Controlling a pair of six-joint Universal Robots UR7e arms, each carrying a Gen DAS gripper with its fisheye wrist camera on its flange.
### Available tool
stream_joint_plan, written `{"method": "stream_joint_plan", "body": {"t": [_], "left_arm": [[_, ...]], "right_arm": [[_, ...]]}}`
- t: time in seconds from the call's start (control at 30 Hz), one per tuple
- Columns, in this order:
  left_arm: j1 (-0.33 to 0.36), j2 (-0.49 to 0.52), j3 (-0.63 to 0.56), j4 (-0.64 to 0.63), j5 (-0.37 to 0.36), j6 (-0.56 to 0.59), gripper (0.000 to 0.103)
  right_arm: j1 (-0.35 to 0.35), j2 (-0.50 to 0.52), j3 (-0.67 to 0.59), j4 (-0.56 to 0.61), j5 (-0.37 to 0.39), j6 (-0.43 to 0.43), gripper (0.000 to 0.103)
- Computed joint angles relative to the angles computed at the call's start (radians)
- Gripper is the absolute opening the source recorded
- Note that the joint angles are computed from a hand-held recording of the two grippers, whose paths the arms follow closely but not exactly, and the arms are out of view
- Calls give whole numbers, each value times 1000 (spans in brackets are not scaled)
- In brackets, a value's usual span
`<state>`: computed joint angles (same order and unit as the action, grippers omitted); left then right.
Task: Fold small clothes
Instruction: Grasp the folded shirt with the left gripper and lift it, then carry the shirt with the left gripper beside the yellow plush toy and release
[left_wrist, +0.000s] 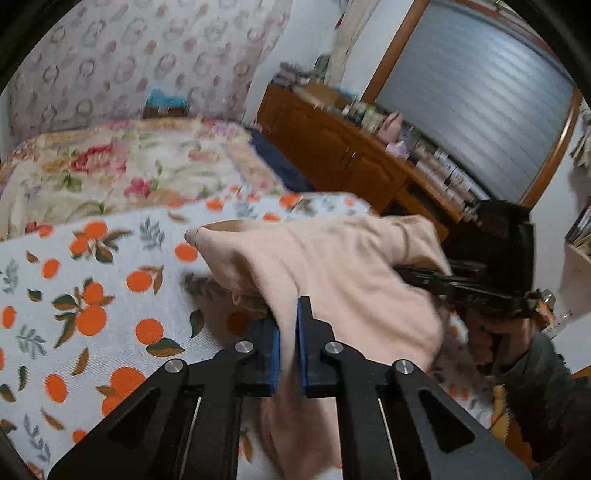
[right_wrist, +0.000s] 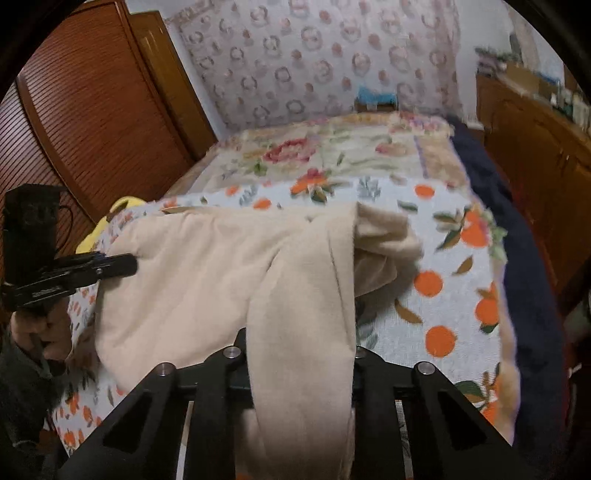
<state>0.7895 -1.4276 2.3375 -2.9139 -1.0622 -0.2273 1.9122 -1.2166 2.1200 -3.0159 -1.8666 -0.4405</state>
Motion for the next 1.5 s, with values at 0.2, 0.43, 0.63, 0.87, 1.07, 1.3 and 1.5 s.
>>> {"method": "stream_joint_plan", "body": {"t": [0.2, 0.43, 0.63, 0.87, 1.07, 1.3, 1.5], "left_arm": [[-107, -140, 73, -5, 116, -17, 9], [-220, -433, 177, 134, 319, -110, 9], [-316, -757, 246, 495, 526, -325, 9], [-337, -994, 244, 877, 650, -545, 9], [-271, -1039, 278, 799, 669, -504, 9], [-247, -1125, 260, 943, 699, -609, 9], [-119, -1048, 269, 829, 653, -558, 9]], "right_arm": [[73, 3, -13, -62, 35, -52, 20], [165, 100, -103, -55, 57, -130, 20], [212, 279, -277, 68, 128, -193, 20], [269, 524, -519, 157, 127, -259, 20], [288, 686, -745, 274, 115, -315, 20], [319, 847, -1014, 452, 114, -398, 20], [312, 1009, -1235, 571, 69, -397, 21]]}}
